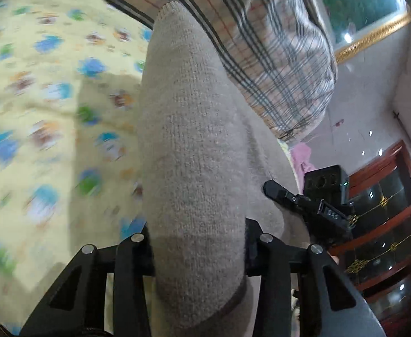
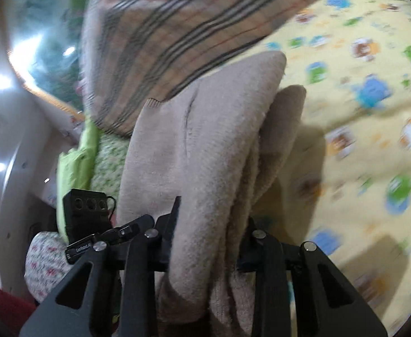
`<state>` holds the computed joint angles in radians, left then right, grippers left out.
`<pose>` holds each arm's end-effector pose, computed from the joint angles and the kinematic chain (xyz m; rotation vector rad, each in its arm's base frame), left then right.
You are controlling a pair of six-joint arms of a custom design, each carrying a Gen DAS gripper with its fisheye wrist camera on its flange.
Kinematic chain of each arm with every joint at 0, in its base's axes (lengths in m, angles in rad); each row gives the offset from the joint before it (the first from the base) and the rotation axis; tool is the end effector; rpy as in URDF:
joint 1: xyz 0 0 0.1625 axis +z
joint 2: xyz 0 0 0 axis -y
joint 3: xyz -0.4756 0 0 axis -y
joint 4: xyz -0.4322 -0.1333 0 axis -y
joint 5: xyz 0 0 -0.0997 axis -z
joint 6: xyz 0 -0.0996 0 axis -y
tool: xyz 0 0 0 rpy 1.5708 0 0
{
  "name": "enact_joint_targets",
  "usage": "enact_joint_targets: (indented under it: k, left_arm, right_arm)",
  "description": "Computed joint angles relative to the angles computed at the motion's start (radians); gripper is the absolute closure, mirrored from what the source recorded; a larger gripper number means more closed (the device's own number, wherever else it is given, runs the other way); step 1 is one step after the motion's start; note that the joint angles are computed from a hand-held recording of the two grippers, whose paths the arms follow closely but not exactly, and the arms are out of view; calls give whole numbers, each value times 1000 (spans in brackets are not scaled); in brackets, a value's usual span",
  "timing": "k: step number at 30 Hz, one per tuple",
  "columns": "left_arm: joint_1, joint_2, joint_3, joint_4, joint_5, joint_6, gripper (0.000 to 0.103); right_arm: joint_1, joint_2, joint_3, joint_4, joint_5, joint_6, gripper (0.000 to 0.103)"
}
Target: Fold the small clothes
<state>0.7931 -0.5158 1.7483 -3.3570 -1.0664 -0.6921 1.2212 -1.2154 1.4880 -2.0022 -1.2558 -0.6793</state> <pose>-0.3533 -0.6174 -0.0324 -0.0888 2.9317 -1.1221 -0.0839 -0.7093 0.4143 -0.5146 2.8689 -0.4296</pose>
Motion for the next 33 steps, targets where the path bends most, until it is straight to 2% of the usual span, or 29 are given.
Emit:
enact_joint_targets:
  k: [4, 8, 10, 11, 12, 14, 20, 26, 29, 33]
  left_arm:
    - [-57, -72, 193, -82, 67, -110, 63]
    - [-67, -94, 325, -143, 89, -235, 62]
    - [-62, -79, 364, -206, 85, -268, 60]
    - [-57, -67, 368, -246, 76, -271, 59]
    - [-54, -63, 377, -280, 68, -270, 59]
    - [-61, -80, 381, -254, 79, -260, 58]
    - [-28, -135, 348, -142, 100, -216, 51]
    - [30, -153, 302, -122, 77, -214, 45]
    - [53, -161, 288, -113, 72, -200, 44]
    - [76, -169, 265, -112, 78, -186, 44]
  right_arm:
    - [7, -38, 86, 52, 29, -46, 73]
    - [27, -24, 156, 38, -35, -51, 73]
    - [39, -14, 191, -10, -100, -45, 71]
    - [43, -12, 206, -45, -125, -38, 64]
    - [45, -9, 208, -55, -138, -28, 62]
    - [53, -11, 209, -63, -169, -9, 57]
    - [95, -47, 234, -169, -284, -12, 52]
    - [138, -34, 239, -249, -374, -10, 48]
    - [129, -34, 229, -234, -389, 16, 38]
    - [101, -53, 218, -233, -344, 66, 38]
